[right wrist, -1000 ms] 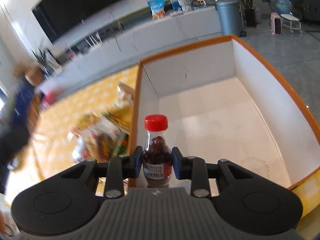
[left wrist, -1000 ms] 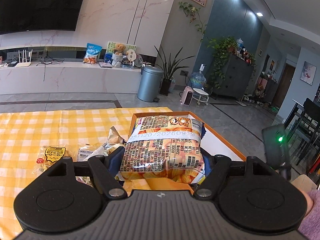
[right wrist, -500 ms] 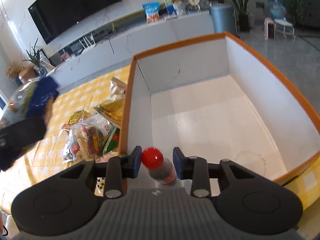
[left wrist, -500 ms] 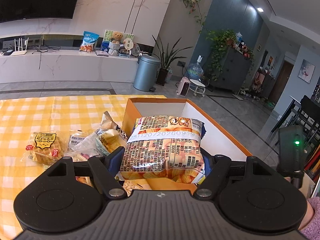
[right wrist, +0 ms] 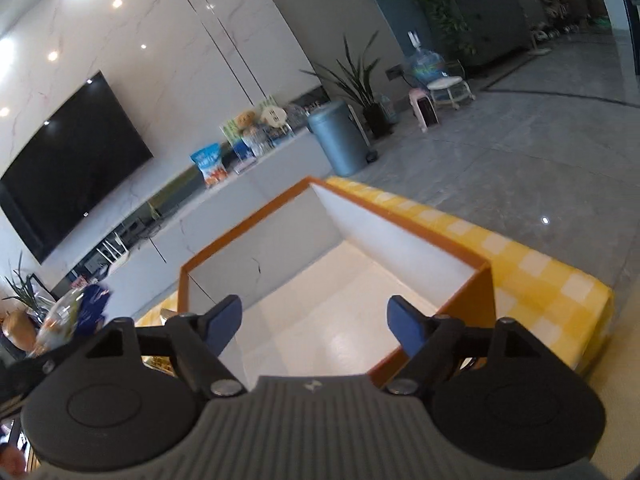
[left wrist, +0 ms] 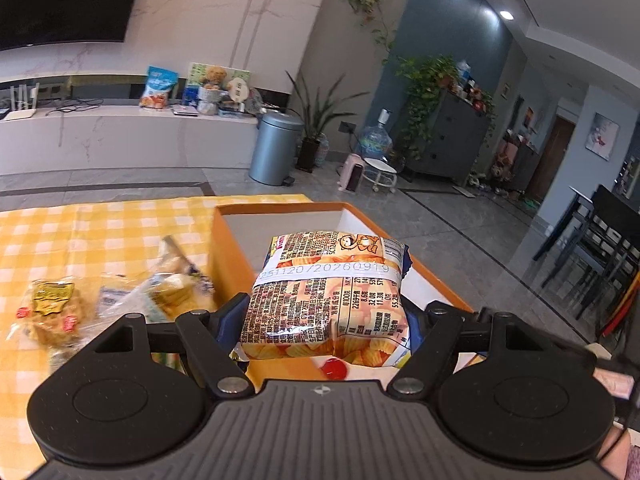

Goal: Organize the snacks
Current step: 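Lower the printed snack bag into the orange box and open the left gripper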

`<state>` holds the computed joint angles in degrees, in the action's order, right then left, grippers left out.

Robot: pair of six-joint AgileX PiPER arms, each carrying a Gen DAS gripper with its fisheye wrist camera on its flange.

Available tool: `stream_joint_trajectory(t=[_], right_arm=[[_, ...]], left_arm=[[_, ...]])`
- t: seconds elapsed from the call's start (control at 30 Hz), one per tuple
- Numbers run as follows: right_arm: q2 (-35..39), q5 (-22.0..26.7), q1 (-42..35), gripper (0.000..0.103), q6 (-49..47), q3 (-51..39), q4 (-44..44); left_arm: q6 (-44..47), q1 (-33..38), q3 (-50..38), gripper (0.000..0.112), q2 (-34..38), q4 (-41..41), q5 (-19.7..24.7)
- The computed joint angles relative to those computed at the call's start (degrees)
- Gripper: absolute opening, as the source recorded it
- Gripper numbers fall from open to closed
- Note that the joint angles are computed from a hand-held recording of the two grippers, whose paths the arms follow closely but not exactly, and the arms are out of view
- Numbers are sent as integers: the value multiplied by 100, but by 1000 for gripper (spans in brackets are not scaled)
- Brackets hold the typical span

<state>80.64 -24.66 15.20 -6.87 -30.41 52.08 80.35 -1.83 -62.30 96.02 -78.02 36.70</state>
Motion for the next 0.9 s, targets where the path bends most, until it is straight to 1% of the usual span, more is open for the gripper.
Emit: stream_joint_trajectory(t=[0.03, 0.07, 0.13, 0.2, 0.23, 0.27, 0.3, 0.37, 0.5, 0.6, 0.67, 0.77, 0.8, 0.9], right_arm=[[-21, -61, 53, 89, -60, 28, 21], [3, -166, 154, 91, -246, 14, 223], [82, -317, 295, 91, -741, -95, 769], [147, -301, 265, 93, -644, -130, 639], [150, -317, 268, 93, -650, -119, 652], [167, -370, 281, 91, -722, -127, 766], [169, -419, 282, 90, -639, -105, 749], [154, -479, 267, 90, -314, -28, 530], [116, -598, 282, 91, 106, 116, 236], [111, -645, 188, 91, 664, 223, -237], [100, -727, 172, 91, 913, 294, -401], [88, -879, 128, 91, 1512, 442, -828], [88, -969, 95, 91, 1772, 508, -985], [80, -1220, 19, 91, 2358, 665, -1311]], left_arm=[[-61, -66, -59, 86, 50, 35, 2], [-140, -131, -122, 86, 100, 86, 9], [-215, -224, -200, 86, 189, 119, 39], [-341, -319, -331, 86, 322, 197, 48], [-385, -321, -417, 86, 421, 175, 124], [-546, -283, -599, 86, 581, 258, 322], [-937, -272, -859, 86, 762, 477, 479], [-1661, -240, -1355, 86, 1066, 894, 762], [-2116, -368, -1829, 86, 1345, 1351, 835], [-2622, -299, -2226, 86, 1660, 1541, 1311], [-2741, -279, -2313, 86, 1795, 1512, 1453], [-3107, -181, -2877, 86, 2240, 1687, 2109], [-3094, -171, -2923, 86, 2308, 1658, 2159], [-2982, -258, -2955, 86, 2338, 1762, 1988]])
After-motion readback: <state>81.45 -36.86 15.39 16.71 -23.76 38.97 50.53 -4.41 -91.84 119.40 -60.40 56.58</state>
